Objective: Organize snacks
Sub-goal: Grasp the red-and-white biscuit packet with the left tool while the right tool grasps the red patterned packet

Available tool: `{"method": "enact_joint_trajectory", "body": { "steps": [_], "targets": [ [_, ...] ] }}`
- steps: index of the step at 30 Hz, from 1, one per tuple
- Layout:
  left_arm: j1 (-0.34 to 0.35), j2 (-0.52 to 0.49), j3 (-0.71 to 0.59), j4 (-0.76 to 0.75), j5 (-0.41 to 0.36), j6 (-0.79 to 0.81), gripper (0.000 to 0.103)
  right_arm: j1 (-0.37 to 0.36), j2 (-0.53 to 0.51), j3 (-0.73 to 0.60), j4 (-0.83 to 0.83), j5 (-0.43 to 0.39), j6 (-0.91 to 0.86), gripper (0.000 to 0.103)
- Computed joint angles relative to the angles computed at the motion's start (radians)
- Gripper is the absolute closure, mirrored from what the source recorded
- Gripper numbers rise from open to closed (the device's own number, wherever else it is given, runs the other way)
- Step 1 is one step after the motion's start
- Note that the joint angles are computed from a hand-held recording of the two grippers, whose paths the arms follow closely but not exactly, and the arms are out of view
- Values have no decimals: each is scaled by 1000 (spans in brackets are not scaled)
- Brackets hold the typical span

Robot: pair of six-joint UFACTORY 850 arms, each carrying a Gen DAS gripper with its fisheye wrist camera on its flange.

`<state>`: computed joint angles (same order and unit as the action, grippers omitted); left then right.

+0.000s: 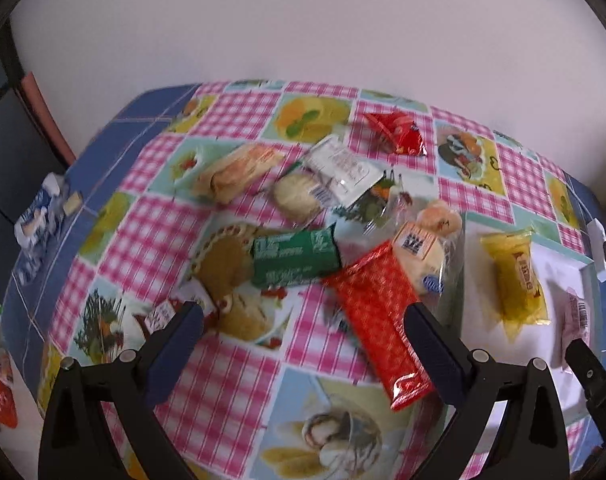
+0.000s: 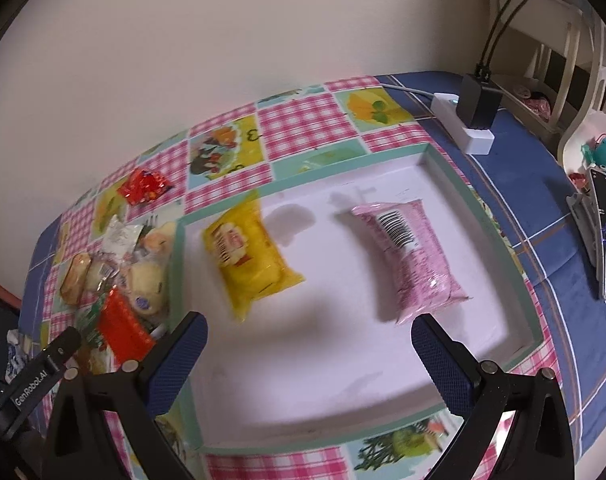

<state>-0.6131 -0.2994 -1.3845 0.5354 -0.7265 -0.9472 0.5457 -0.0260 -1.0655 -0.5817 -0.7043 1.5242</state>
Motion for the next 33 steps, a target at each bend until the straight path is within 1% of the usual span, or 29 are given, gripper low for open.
{"method": "enact_joint_trajectory", "body": {
  "steps": [3,6,8,12,17,21,28,31,33],
  "targets": [
    [4,18,20,-6,-17,12,3,22,-4,-11,-15,-14,12,0],
    [11,34,35,-19,-23,30,3,44,-7,-21,-31,-5,26,0],
    [18,42,44,-34,-44,42,3,56,-18,-37,-27,0,11,0],
    [39,48,55,-62,-76,66,3,84,-58,-90,-12,-18,-29,0],
    [68,68,74,-74,-84,61,3,110,-97,-148,1,-18,-66,0],
    [95,77,83,-94,-69,70,3,124,-129,-189,24,-7,-92,0],
    [138,96,105,-134,-32,93,3,118,-180,-229,111,63,-155,1],
    [156,103,115,-155,-10,105,3,115,-195,-239,136,97,-178,7],
    [178,112,124,-206,19,134,3,112,-207,-248,149,110,-194,9]
  ]
}}
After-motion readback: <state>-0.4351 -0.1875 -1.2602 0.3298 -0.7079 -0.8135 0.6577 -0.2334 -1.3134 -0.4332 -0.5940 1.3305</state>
